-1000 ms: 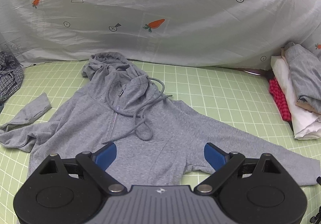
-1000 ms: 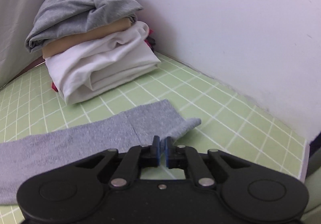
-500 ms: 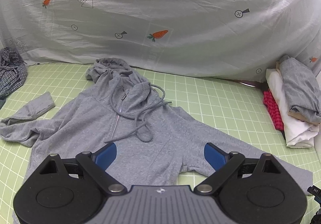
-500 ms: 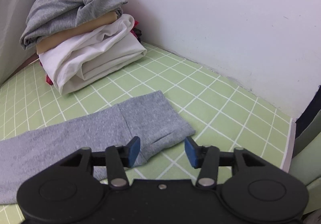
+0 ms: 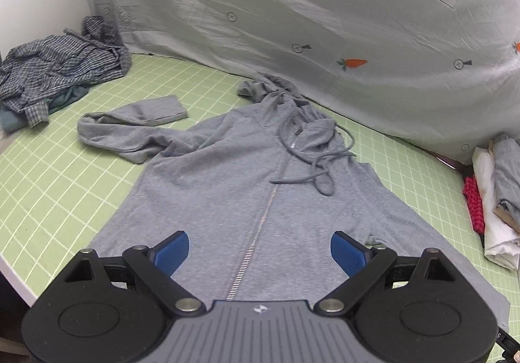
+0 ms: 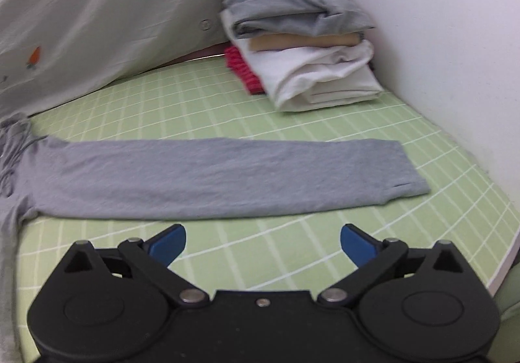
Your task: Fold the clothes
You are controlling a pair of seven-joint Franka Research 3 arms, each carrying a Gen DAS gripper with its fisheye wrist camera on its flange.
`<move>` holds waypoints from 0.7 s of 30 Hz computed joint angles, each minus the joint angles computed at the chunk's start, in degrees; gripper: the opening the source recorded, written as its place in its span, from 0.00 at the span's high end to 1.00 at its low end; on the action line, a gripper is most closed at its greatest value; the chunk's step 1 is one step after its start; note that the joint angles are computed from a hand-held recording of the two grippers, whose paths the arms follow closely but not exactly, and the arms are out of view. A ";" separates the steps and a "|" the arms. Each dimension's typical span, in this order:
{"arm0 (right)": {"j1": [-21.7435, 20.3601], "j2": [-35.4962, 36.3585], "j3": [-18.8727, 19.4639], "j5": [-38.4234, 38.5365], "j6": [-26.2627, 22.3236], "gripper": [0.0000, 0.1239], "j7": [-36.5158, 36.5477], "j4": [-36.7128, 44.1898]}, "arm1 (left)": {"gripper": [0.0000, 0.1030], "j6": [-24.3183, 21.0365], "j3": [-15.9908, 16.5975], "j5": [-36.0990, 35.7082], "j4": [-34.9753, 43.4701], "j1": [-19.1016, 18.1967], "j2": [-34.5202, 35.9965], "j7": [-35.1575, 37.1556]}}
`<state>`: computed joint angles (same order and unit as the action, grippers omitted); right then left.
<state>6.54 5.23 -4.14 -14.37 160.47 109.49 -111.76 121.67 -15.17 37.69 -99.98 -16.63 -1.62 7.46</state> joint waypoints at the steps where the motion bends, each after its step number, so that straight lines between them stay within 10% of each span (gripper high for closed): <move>1: 0.58 -0.76 0.85 0.75 0.03 0.17 -0.81 -0.78 | 0.09 0.96 0.45 -0.69 -2.23 0.37 -1.76 -0.09; 7: 5.06 -3.45 5.20 0.11 -1.18 0.17 -0.89 -3.27 | 0.09 6.51 2.84 -6.18 -14.57 4.15 -11.96 5.68; 21: 19.73 4.74 8.77 -18.81 -13.69 0.17 27.95 9.23 | 0.09 15.40 12.43 -12.64 -25.46 18.61 -20.95 29.53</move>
<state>26.26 9.97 4.63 -33.19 146.78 137.43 -102.53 137.07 -2.73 25.05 -125.44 1.98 -22.57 36.99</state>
